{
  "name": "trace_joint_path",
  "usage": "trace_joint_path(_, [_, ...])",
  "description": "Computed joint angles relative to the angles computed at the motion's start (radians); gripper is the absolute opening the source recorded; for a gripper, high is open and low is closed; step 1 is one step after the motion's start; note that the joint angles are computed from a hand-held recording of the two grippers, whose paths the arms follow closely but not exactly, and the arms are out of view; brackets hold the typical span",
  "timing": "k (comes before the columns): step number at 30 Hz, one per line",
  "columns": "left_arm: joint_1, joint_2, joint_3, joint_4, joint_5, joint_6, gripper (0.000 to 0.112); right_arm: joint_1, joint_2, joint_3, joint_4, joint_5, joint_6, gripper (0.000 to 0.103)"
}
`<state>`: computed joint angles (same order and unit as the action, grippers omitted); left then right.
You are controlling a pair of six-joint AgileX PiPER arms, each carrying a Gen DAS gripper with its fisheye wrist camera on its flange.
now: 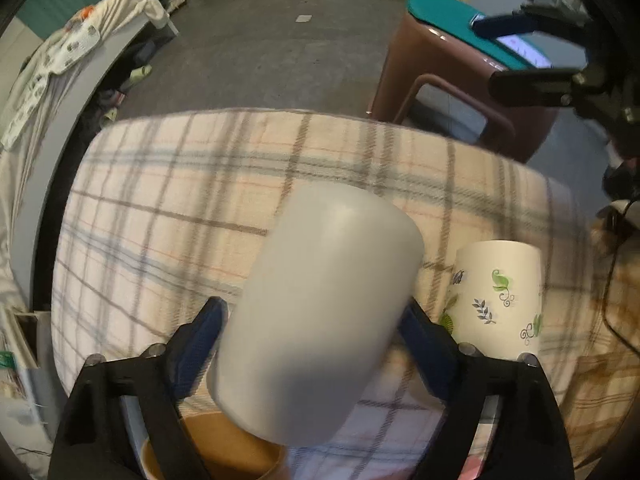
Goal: Flip cup upside down
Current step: 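Lift the white plastic cup with the left tool and turn it upright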
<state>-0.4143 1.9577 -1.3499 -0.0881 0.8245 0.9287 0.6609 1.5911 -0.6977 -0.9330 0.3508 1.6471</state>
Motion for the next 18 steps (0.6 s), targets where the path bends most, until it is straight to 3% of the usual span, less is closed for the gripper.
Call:
trace_joint_path(5, [-0.008, -0.054, 0.058, 0.048, -0.059, -0.076, 0.08, 0.001, -0.035, 0.016, 0.018, 0.006, -0.006, 0.103])
trace_joint_path(9, [0.018, -0.172, 0.1, 0.017, -0.039, -0.214, 0.076, 0.037, -0.121, 0.035, 0.041, 0.057, -0.007, 0.103])
trace_joint_path(15, [0.007, -0.369, 0.17, 0.072, 0.035, -0.509, 0.071, 0.154, -0.312, 0.055, 0.081, 0.212, 0.009, 0.103])
trace_joint_path(18, [-0.048, -0.478, 0.252, 0.158, 0.052, -0.638, 0.071, 0.271, -0.399, 0.052, 0.058, 0.33, 0.07, 0.103])
